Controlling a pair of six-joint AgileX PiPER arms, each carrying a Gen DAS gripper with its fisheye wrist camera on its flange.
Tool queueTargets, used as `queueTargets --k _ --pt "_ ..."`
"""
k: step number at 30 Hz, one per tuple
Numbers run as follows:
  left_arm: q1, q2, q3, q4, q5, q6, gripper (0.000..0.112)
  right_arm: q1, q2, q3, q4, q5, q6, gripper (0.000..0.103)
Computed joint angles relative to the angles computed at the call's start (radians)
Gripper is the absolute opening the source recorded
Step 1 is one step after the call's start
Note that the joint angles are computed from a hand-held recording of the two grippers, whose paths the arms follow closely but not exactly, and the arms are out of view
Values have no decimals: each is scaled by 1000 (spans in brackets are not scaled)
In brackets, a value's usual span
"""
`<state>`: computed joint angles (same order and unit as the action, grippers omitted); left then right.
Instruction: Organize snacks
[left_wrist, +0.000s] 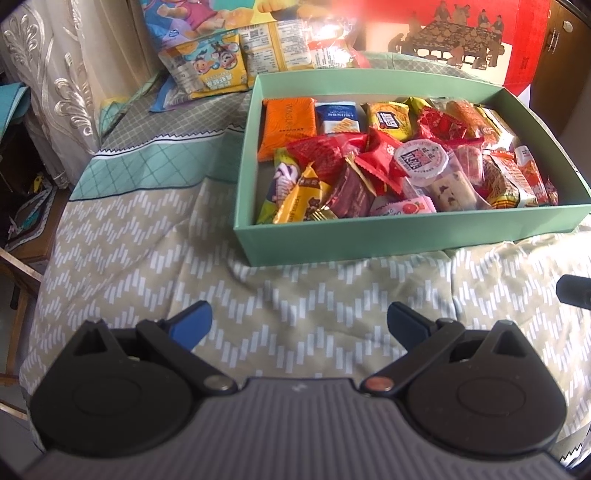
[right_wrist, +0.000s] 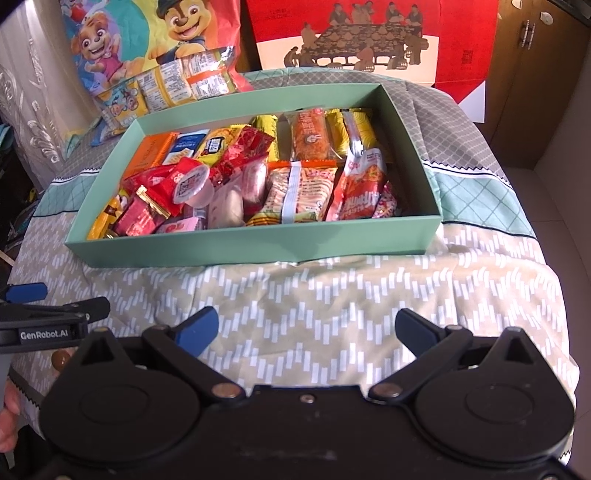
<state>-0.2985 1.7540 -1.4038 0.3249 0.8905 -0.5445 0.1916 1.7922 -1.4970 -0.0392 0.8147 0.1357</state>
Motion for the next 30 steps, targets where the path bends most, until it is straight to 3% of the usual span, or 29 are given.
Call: queueTargets --k 30 --pt "14 -8 -21 12 25 -12 103 10 3 -18 -31 14 34 103"
